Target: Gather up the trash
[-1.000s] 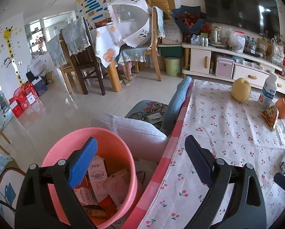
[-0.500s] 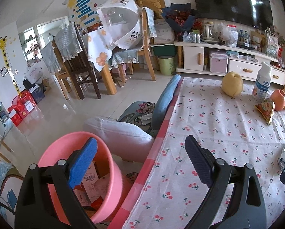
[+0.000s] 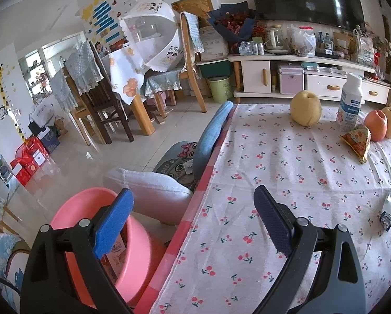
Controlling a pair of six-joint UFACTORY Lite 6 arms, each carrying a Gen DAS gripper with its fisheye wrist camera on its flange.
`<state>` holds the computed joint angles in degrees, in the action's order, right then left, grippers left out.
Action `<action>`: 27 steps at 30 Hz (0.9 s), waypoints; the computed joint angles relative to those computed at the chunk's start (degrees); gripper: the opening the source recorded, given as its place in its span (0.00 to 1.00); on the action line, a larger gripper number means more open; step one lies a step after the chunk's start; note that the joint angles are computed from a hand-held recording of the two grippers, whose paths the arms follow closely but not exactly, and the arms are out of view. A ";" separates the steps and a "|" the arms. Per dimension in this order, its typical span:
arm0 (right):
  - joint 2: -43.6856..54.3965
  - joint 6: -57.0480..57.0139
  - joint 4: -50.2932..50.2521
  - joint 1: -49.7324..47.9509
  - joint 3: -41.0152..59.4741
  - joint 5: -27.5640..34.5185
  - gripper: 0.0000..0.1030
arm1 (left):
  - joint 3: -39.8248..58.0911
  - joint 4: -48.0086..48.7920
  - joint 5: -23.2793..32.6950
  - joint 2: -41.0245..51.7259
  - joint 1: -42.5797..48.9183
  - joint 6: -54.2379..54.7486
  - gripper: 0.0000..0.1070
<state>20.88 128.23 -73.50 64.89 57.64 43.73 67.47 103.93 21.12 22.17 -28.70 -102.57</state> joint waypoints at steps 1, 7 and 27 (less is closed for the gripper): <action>-0.43 0.40 -0.15 0.05 -0.71 -0.01 0.91 | -0.02 0.15 0.38 0.11 -0.57 -0.14 0.88; -3.38 3.44 -1.13 0.81 -5.13 0.27 0.91 | 1.03 -1.80 1.85 1.18 -3.44 1.61 0.88; -36.46 32.26 -11.15 -10.48 -43.34 -9.59 0.91 | 2.68 0.64 2.23 3.84 -11.42 0.28 0.88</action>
<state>-15.58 160.49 -84.65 54.41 14.30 34.14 70.15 104.57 23.35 26.01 -40.12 -102.30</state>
